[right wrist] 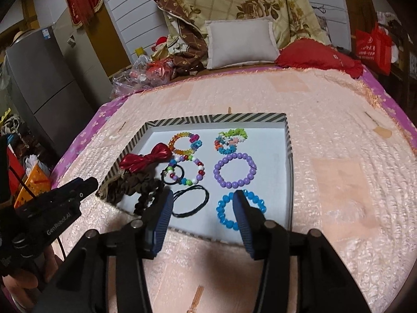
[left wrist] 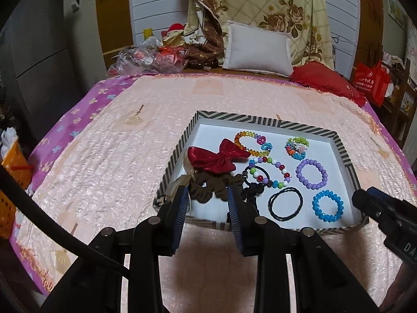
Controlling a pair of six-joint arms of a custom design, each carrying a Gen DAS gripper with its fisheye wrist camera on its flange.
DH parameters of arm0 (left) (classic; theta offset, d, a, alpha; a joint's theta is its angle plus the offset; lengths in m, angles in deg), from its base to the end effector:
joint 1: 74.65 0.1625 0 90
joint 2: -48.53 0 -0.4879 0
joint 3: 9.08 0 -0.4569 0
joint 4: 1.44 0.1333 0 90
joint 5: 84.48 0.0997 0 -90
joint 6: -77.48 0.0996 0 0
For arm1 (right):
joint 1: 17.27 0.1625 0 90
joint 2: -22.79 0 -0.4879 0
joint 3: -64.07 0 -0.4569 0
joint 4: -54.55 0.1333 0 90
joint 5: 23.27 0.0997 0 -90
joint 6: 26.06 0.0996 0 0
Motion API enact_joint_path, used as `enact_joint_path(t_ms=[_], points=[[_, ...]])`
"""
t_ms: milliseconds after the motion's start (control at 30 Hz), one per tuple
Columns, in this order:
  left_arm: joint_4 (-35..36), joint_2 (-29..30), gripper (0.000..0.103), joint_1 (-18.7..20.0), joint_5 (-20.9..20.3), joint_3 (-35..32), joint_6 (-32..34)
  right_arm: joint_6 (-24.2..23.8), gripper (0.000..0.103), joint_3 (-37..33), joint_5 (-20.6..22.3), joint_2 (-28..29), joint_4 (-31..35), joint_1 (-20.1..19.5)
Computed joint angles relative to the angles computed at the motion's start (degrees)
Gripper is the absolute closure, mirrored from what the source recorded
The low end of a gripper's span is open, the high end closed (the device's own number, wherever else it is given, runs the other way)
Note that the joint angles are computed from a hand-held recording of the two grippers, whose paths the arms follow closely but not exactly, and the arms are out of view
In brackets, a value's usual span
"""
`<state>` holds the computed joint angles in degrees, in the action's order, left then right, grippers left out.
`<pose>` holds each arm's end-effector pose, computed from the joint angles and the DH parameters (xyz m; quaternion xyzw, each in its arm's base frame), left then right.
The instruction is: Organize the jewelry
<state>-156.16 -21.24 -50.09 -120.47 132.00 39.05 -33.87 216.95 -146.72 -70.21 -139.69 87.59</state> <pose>-0.2817 -0.3639 0.1179 0.2331 0.8588 -0.3253 0.3198 0.1612 -0.3019 0.2648 0.0678 -0.8909 0.3772 0.2437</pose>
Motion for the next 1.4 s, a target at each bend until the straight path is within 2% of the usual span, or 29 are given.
enact_joint_path(t_ms=[100,167,267,333,467,633,800,1000,1400], points=[[1.2,-1.45,0.078,-1.03,-0.77,0.87,-1.13,0.7,0.053,0.71,-0.84,-0.45,0.52,1.59],[2.48,-2.06,0.078,-1.69,-0.6,1.29,-2.16,1.23,0.052,1.36,0.23,-1.47,0.77,2.03],[4.34,-3.1,0.078,-2.86,-0.55,2.17,-3.73,1.71,0.049,3.28,7.01,-4.43,-0.39,0.62],[5.75,-3.69,0.078,-3.39,-0.73,2.53,-4.81,2.47,0.046,3.82,7.87,-4.97,-0.73,0.91],[7.74,-4.75,0.078,-4.4,-0.9,3.31,-7.17,2.46,0.046,3.56,3.29,-3.13,-1.23,3.85],[9.76,-5.57,0.078,-5.22,-1.28,3.63,-8.46,3.03,0.046,3.24,-0.82,-1.4,-1.33,5.55],[10.45,-6.03,0.078,-6.36,0.01,4.03,-9.07,1.92,0.046,2.84,-5.84,0.91,-2.97,7.77],[10.62,-6.26,0.078,-6.8,0.4,4.22,-9.61,1.45,0.041,2.44,-8.7,2.77,-4.26,8.58],[10.49,-6.4,0.078,-6.96,0.88,4.13,-9.55,1.26,0.041,2.11,-10.01,3.83,-4.59,7.85]])
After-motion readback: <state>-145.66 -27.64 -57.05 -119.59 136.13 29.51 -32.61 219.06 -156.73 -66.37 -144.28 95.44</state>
